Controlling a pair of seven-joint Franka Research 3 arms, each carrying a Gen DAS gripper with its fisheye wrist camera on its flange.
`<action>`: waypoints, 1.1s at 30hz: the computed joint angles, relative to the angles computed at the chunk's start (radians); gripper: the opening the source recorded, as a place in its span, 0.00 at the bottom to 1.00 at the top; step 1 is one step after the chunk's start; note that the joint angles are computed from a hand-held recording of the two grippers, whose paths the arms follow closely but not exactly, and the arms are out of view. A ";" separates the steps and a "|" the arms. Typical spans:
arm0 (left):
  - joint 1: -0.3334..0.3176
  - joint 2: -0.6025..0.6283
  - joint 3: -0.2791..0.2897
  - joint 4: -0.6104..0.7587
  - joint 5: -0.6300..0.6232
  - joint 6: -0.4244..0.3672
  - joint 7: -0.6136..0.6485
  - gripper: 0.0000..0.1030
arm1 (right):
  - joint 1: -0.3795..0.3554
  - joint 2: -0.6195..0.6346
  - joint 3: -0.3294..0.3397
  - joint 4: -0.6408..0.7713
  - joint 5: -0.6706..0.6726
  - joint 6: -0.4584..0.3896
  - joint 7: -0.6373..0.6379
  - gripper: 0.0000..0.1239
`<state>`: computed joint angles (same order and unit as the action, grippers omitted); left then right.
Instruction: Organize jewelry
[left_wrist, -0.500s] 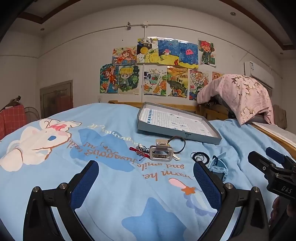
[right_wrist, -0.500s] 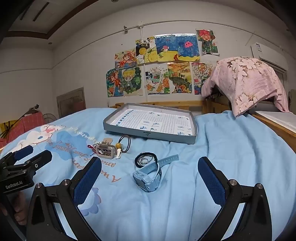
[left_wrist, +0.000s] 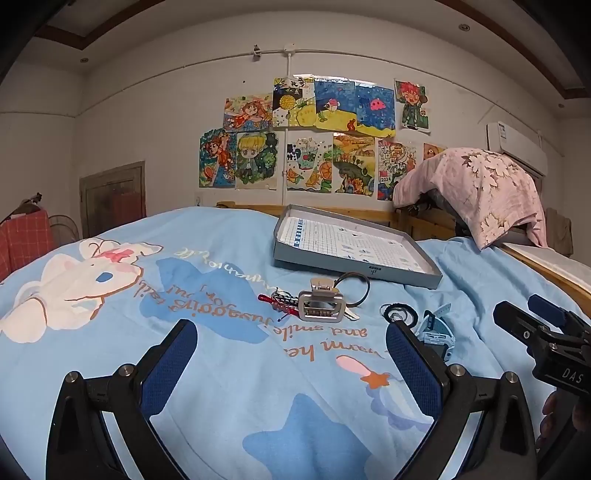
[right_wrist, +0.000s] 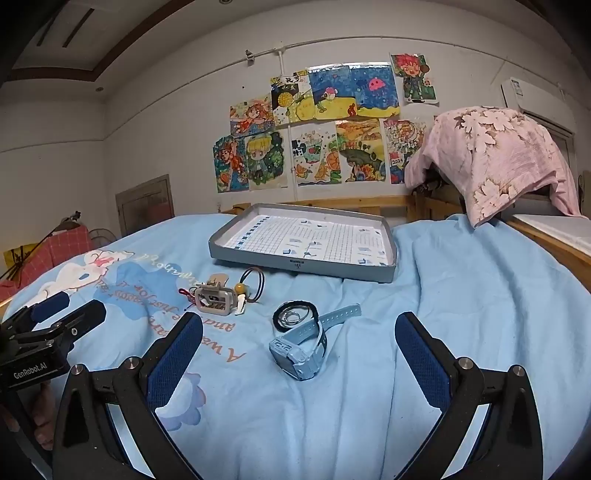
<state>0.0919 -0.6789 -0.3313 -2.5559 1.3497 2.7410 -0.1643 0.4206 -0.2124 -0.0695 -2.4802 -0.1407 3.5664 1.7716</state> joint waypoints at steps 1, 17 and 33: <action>0.000 0.000 0.001 0.000 0.001 0.001 0.000 1.00 | 0.000 0.001 -0.001 0.001 -0.001 -0.001 0.001 0.82; -0.001 0.004 0.002 0.002 0.009 -0.003 -0.004 1.00 | 0.005 0.003 -0.017 0.001 -0.031 0.002 0.025 0.82; -0.006 0.002 0.006 0.001 0.014 -0.004 -0.006 1.00 | -0.005 0.005 -0.011 0.003 -0.036 0.002 0.026 0.82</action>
<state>0.0855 -0.6772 -0.3257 -2.5552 1.3632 2.7365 -0.1698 0.4156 -0.2076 -0.0808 -2.4767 -0.1769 3.5681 1.7978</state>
